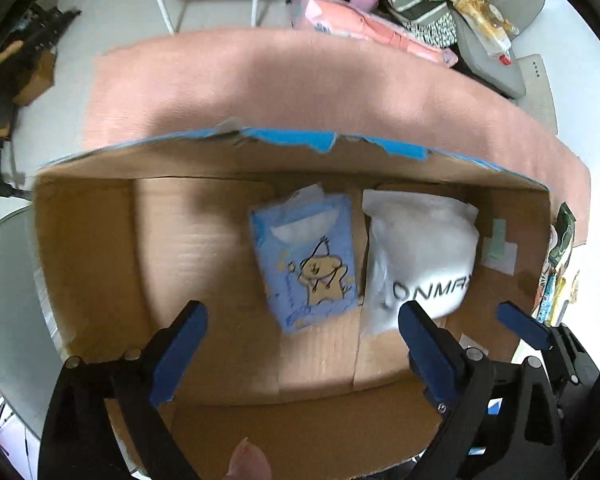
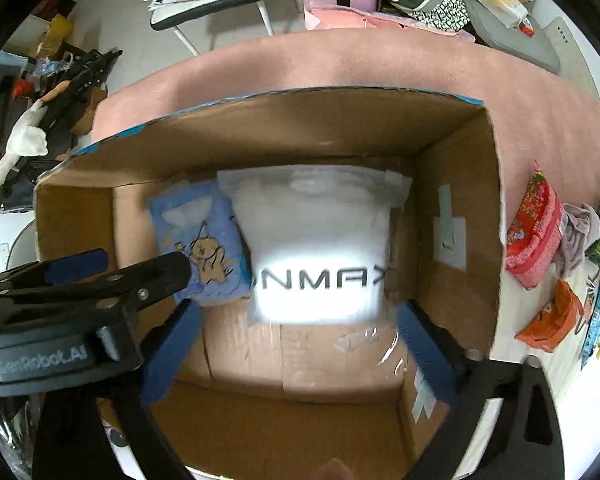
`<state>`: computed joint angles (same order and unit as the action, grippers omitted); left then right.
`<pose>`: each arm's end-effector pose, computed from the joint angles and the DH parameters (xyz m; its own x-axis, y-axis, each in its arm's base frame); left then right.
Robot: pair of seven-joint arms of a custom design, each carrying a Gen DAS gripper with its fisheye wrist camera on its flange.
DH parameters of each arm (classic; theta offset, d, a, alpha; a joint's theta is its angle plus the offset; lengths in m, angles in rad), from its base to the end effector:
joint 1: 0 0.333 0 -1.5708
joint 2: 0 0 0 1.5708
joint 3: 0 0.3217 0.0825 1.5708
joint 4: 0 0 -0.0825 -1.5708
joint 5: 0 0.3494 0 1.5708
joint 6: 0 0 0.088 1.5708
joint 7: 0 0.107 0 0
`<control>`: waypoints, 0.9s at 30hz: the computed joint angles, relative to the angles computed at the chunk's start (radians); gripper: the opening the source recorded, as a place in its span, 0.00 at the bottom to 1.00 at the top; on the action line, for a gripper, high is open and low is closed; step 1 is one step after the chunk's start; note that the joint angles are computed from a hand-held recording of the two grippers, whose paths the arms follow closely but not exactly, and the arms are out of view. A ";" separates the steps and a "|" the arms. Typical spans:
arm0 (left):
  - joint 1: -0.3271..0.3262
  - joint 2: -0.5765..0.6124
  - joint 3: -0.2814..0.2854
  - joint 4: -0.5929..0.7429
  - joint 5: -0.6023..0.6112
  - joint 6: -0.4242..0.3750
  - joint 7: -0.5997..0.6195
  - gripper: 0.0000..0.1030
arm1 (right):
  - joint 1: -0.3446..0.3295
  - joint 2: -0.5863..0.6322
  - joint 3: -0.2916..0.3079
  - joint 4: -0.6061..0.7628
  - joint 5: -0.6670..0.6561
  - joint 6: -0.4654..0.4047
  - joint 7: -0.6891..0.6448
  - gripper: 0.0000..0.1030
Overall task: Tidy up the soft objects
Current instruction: 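Carry both packs into the box and open both tools, then grasp the red snack bag with the left tool while the right tool grasps the green snack bag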
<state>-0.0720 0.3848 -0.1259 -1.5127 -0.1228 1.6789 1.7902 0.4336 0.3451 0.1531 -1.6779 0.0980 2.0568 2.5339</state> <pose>0.6050 -0.1223 0.4455 -0.3521 -0.9131 0.2057 -0.9048 0.3883 0.1747 0.5260 0.3433 0.4281 -0.4196 -0.9014 -0.1068 -0.9067 0.4108 0.0955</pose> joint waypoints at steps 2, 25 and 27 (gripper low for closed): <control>0.015 -0.064 0.009 -0.068 0.005 0.054 0.024 0.95 | 0.015 -0.009 -0.002 0.012 -0.034 -0.025 0.012 1.00; 0.092 -0.625 0.030 -0.634 -0.046 0.435 0.129 0.99 | 0.179 -0.275 0.061 -0.123 -0.299 -0.048 0.296 1.00; 0.091 -0.644 0.032 -0.638 -0.060 0.417 0.132 0.99 | 0.182 -0.303 0.068 -0.145 -0.301 -0.041 0.310 1.00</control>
<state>0.0189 -0.2592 -0.0938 -2.1508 -0.1827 2.0956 1.9221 0.6155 0.0416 0.2211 -1.8231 -0.2035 2.0156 2.8438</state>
